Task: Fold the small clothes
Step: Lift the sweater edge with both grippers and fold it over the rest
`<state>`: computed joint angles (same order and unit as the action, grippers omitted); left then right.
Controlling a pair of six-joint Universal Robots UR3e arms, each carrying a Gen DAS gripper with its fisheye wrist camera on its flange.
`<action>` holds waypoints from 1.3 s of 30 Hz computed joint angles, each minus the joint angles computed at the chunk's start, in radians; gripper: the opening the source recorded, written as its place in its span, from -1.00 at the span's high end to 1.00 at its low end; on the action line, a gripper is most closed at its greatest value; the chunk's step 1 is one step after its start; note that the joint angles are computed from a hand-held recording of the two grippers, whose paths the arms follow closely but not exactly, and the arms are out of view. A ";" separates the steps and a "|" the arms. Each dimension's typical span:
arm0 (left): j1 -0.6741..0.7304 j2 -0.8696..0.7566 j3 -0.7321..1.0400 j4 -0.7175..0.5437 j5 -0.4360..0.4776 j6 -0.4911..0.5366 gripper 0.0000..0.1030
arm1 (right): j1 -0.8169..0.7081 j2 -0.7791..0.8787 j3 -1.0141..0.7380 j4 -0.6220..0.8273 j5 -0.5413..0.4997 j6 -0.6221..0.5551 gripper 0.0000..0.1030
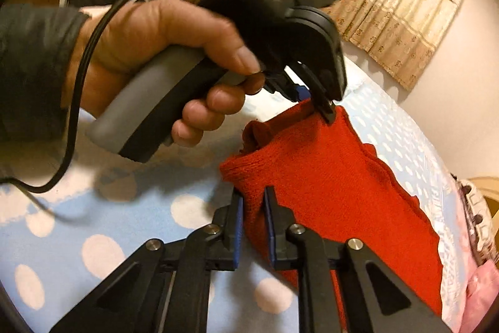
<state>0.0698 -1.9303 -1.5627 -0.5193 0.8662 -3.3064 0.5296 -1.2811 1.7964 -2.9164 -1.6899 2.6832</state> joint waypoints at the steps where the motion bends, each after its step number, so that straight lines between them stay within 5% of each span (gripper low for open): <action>1: -0.005 -0.005 0.015 -0.003 -0.009 -0.008 0.75 | -0.008 -0.017 0.011 -0.004 0.005 0.000 0.77; 11: -0.110 -0.108 0.225 0.042 -0.017 -0.124 0.76 | -0.138 -0.228 0.170 -0.055 0.017 -0.001 0.79; 18: -0.257 -0.297 0.623 -0.114 0.052 -0.151 0.78 | -0.326 -0.450 0.304 -0.039 0.082 -0.021 0.83; 24: -0.354 -0.498 0.990 -0.315 0.111 -0.141 0.82 | -0.590 -0.644 0.388 0.161 0.346 -0.050 0.82; 28: -0.373 -0.554 1.116 -0.415 0.126 -0.127 0.82 | -0.798 -0.756 0.334 0.680 0.695 -0.159 0.79; 31: -0.376 -0.547 1.116 -0.432 0.134 -0.119 0.82 | -0.770 -0.697 0.281 0.792 0.704 -0.124 0.74; 35: -0.368 -0.515 1.057 -0.411 0.123 -0.122 0.83 | -0.845 -0.636 0.303 0.831 0.868 -0.047 0.71; 37: -0.366 -0.512 1.049 -0.403 0.112 -0.120 0.82 | -0.892 -0.632 0.329 0.869 0.996 -0.084 0.44; 38: -0.362 -0.507 1.036 -0.398 0.109 -0.118 0.82 | -0.898 -0.630 0.328 0.878 1.016 -0.081 -0.27; 39: -0.362 -0.507 1.036 -0.397 0.107 -0.122 0.82 | -0.903 -0.641 0.344 0.873 1.042 -0.077 -0.72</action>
<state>-0.2921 -2.4377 -0.5264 -0.9166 0.9732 -3.4281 -0.3737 -1.9219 2.1406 -2.0434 -0.6480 2.6065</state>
